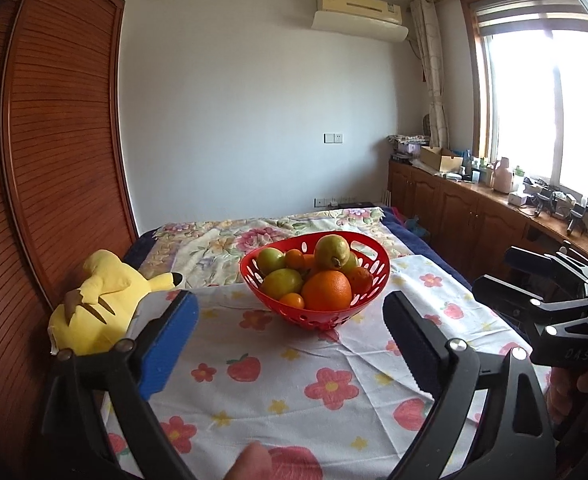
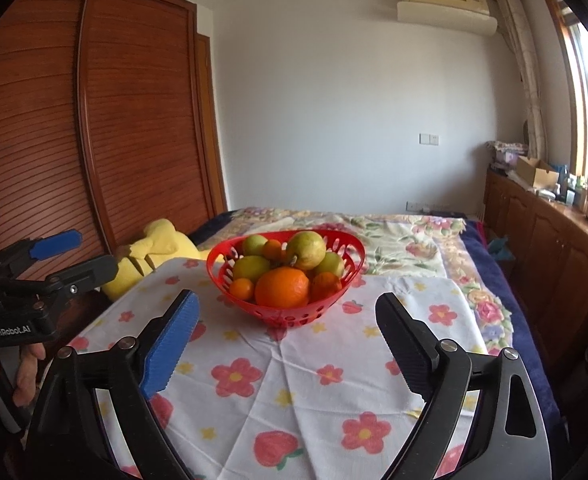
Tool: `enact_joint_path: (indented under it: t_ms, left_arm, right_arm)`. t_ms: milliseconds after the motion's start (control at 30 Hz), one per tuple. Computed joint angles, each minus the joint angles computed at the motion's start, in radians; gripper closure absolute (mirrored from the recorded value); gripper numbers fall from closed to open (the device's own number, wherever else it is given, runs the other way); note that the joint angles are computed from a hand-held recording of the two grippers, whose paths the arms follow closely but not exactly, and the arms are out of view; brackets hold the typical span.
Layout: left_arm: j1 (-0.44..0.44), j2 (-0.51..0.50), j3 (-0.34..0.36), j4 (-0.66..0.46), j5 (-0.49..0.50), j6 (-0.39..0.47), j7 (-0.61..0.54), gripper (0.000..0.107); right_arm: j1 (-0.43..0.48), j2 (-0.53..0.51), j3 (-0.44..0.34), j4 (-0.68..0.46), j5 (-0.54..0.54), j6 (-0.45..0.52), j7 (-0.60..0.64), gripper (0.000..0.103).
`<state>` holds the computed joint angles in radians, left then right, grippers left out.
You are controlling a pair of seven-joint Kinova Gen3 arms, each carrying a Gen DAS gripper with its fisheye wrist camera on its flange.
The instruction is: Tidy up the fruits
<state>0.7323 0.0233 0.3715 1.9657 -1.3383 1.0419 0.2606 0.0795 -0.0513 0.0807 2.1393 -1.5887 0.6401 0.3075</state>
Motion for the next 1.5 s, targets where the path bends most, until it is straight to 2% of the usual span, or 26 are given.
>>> enact_joint_path:
  t_ms: [233, 367, 567, 767, 1500]
  left_arm:
    - [0.050, -0.004, 0.038, -0.006, 0.022, 0.099, -0.004, 0.013]
    - [0.072, -0.017, 0.050, -0.001, 0.020, 0.116, 0.012, 0.013]
    - [0.097, -0.029, 0.076, 0.008, 0.026, 0.161, 0.043, 0.013]
    - [0.096, -0.035, 0.084, 0.025, 0.044, 0.165, 0.058, 0.013]
    - [0.110, -0.030, 0.086, 0.037, 0.053, 0.175, 0.085, 0.013]
  right_arm:
    - [0.005, -0.061, 0.010, 0.051, -0.035, -0.008, 0.034, 0.009]
    - [0.013, -0.093, 0.022, 0.081, -0.062, 0.005, 0.060, 0.001]
    - [0.026, -0.131, 0.021, 0.111, -0.075, -0.010, 0.066, 0.000]
    - [0.035, -0.165, 0.021, 0.140, -0.078, -0.031, 0.075, 0.000]
    - [0.037, -0.175, 0.021, 0.155, -0.075, -0.028, 0.079, 0.000]
